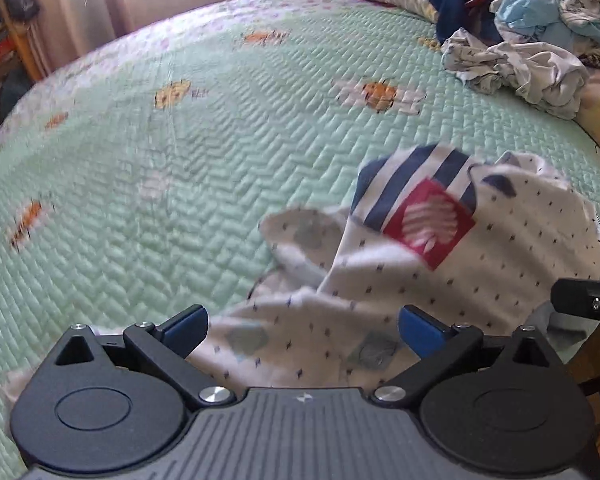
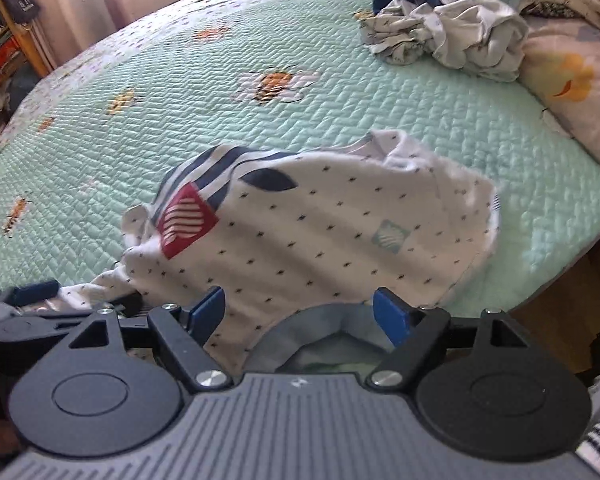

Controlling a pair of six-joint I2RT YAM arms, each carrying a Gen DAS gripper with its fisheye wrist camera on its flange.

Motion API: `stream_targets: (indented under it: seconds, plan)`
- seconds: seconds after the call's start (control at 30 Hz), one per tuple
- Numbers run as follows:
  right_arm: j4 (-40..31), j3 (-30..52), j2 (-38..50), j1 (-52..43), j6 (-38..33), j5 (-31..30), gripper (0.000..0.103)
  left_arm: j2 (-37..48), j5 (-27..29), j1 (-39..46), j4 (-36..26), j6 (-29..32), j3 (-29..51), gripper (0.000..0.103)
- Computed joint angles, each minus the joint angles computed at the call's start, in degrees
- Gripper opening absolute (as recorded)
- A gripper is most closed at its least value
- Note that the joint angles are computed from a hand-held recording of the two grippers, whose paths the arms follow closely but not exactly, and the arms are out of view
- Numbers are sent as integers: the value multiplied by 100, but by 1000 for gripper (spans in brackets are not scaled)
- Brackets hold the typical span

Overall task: Fold clothes
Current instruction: 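Open both tools and release the shirt flat on the bedspread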

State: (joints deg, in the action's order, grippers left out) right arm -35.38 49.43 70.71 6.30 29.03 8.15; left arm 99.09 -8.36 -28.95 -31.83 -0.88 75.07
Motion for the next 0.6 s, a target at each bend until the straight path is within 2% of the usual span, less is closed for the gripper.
stream_targets:
  seconds: [0.43, 0.6]
  plan:
    - [-397, -113, -728, 734, 419, 580, 82, -917, 194, 30, 39, -124, -735, 102]
    - [47, -394, -875, 780, 349, 599, 82, -751, 411, 257, 142, -18, -823, 102]
